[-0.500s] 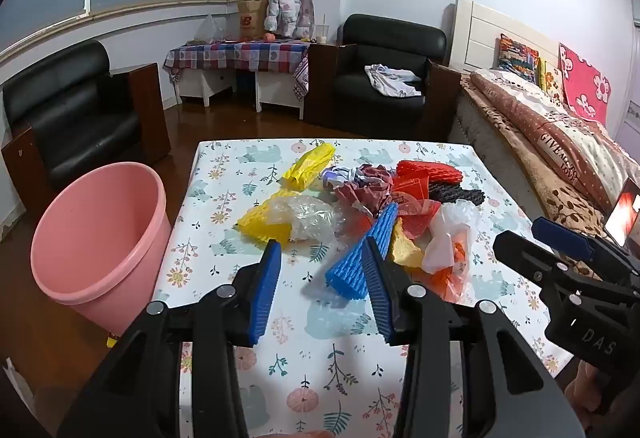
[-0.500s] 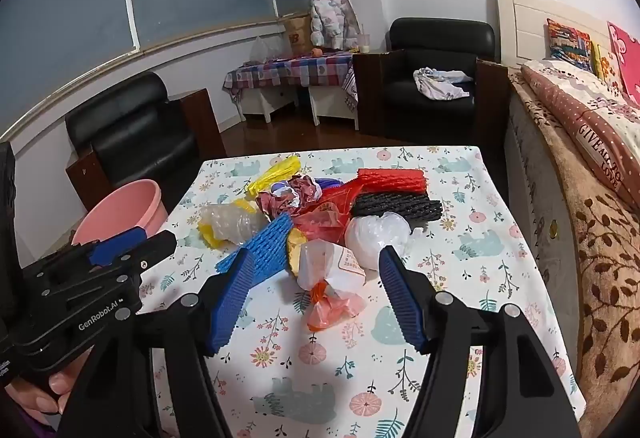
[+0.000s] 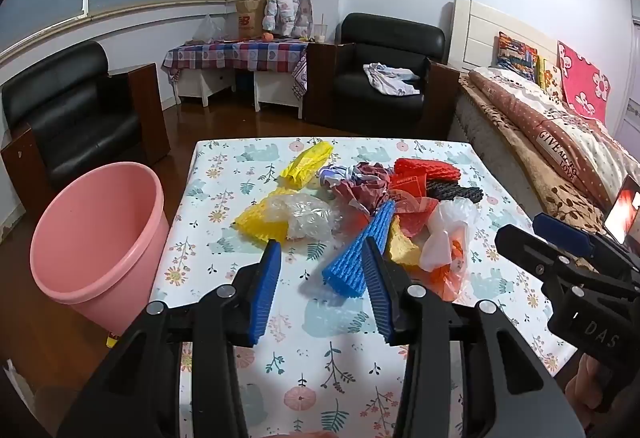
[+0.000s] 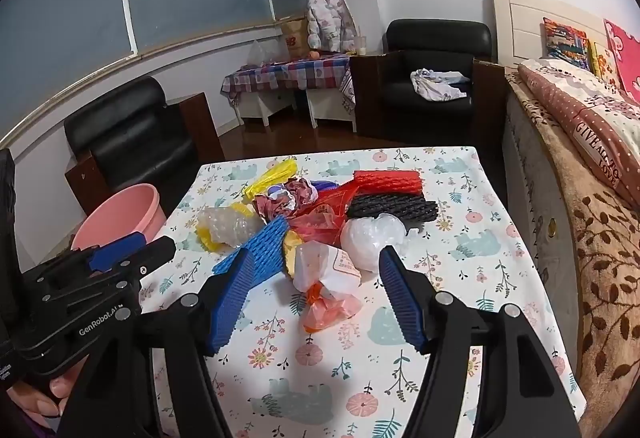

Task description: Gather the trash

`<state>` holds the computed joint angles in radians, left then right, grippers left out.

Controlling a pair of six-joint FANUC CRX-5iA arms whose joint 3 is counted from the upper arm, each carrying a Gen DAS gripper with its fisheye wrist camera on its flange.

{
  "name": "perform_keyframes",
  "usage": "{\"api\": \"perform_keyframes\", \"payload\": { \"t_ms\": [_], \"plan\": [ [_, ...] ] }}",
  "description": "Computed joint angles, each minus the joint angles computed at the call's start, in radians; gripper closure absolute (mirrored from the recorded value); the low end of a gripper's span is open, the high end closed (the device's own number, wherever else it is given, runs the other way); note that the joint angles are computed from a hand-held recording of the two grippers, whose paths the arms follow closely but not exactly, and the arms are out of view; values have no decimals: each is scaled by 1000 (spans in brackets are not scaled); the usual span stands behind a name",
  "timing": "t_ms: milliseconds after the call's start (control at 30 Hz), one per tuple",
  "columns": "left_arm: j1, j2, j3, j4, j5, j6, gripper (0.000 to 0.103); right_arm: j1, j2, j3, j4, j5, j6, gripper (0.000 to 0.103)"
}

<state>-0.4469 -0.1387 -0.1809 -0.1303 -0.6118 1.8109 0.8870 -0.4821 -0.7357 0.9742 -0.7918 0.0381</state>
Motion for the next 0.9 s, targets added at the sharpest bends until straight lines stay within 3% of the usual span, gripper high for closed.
{"api": "perform_keyframes", "payload": {
  "t_ms": [400,900],
  "plan": [
    [-34,9,16,-54,-15,64,61,6,-20,-1,-6,-16,10,38],
    [-32,3,4,-57,-13,67,61,4,-10,-1,0,-8,-4,38]
  ]
}}
